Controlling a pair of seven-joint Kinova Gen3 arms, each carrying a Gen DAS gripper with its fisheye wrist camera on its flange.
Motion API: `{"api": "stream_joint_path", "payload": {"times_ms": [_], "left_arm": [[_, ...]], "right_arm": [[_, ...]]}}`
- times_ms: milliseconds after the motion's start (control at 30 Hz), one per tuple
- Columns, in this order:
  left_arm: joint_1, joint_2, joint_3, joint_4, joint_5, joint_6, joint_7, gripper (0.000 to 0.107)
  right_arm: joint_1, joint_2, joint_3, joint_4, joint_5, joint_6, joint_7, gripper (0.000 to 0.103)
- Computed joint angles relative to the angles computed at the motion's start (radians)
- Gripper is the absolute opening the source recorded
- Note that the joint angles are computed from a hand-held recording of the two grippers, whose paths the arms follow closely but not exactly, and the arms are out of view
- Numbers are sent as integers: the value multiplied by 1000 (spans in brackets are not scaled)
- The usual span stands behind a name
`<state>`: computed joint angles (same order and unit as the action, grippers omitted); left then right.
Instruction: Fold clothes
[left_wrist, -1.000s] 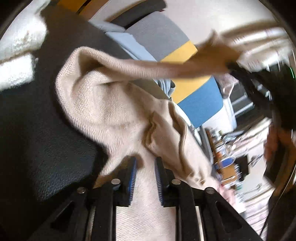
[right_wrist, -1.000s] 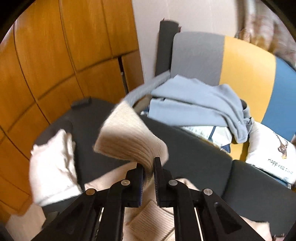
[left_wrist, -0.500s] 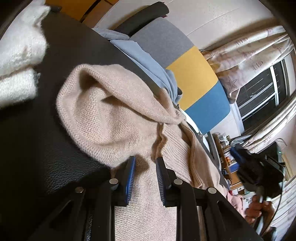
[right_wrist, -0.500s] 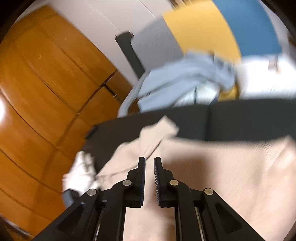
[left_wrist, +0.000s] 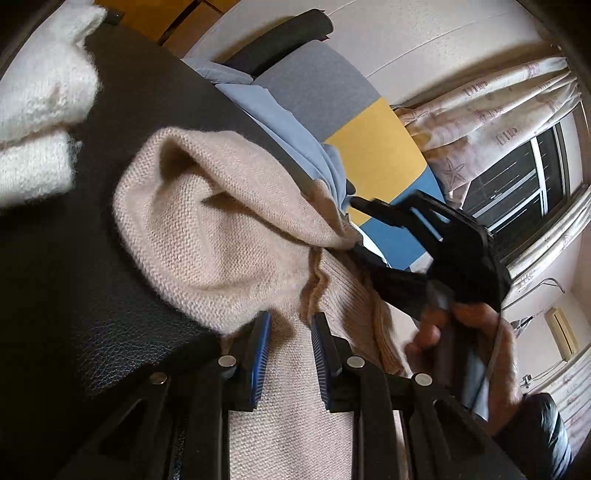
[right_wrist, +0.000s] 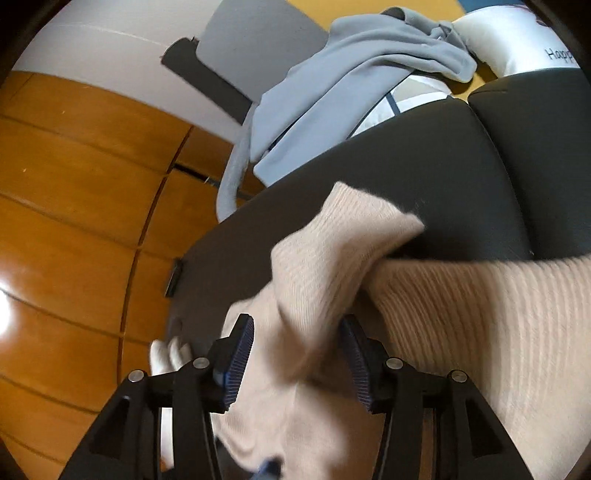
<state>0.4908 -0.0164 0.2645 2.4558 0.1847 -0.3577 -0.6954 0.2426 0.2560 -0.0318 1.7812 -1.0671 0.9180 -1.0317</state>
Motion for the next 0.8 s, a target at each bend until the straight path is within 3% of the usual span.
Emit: {"api": "stream_joint_path", "payload": {"times_ms": [100, 167, 233, 333, 533, 800], "left_arm": [[0, -1, -2, 7, -17, -12, 19, 22], [1, -2, 0, 10, -10, -18, 14, 22], [3, -5, 3, 10, 0, -15, 7, 22], [4, -7, 5, 8, 13, -11, -4, 22], [2, -2, 1, 4, 2, -7, -3, 22], [-1, -7, -1, -6, 6, 20, -7, 21]], "right_arm": [[-56, 6, -4, -9, 52, -88, -74, 50], [-86, 4, -5, -24, 119, -123, -131, 40], [-100, 7, -9, -55, 185, -115, -184, 11], [-99, -30, -19, -75, 247, -117, -176, 11], [-73, -150, 1, -100, 212, -82, -59, 11], [-54, -336, 166, -71, 92, 12, 118, 10]]}}
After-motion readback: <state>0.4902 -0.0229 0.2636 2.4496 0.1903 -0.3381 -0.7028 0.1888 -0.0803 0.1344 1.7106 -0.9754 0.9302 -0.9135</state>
